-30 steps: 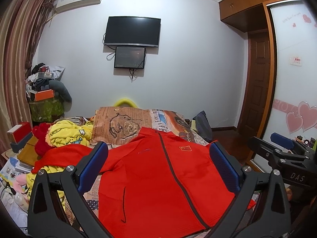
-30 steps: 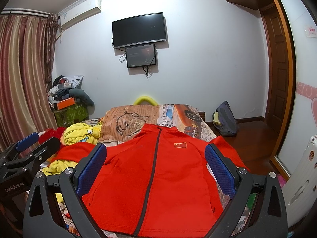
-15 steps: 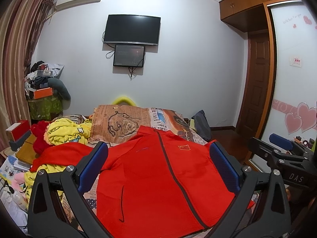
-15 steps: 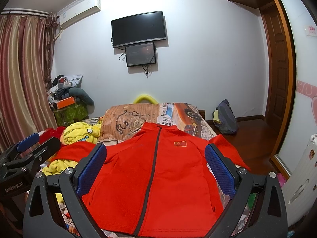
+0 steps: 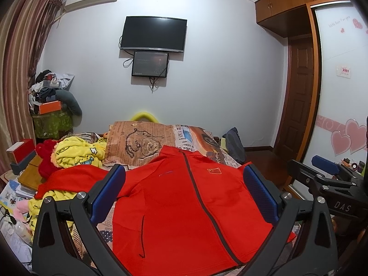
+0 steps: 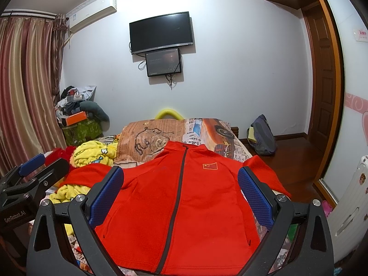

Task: Fold large clothes

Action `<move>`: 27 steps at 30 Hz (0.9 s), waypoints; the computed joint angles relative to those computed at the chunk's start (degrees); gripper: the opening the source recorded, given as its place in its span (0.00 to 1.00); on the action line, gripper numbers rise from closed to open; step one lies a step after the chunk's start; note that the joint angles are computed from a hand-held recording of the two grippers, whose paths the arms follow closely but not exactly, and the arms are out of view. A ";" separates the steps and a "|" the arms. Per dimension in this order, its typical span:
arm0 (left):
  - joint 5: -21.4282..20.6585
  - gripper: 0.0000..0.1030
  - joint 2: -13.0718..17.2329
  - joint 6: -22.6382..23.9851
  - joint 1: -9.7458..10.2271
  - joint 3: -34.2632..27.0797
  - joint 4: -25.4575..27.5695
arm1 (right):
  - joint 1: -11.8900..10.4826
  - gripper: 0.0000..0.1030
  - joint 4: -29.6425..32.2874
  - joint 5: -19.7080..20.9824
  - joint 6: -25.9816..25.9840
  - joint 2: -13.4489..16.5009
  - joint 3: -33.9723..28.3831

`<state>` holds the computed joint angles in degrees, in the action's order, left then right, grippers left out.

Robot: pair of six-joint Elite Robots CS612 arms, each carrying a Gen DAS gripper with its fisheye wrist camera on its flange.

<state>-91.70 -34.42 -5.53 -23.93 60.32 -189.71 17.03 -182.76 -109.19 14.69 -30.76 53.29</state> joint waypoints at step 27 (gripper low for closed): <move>-2.26 1.00 15.77 -4.98 5.29 -30.66 28.59 | -1.46 0.96 22.33 4.18 -4.80 12.96 -26.41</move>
<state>-93.95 -18.66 -10.52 -18.63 29.66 -161.12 15.57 -160.43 -105.00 9.89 -17.80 26.88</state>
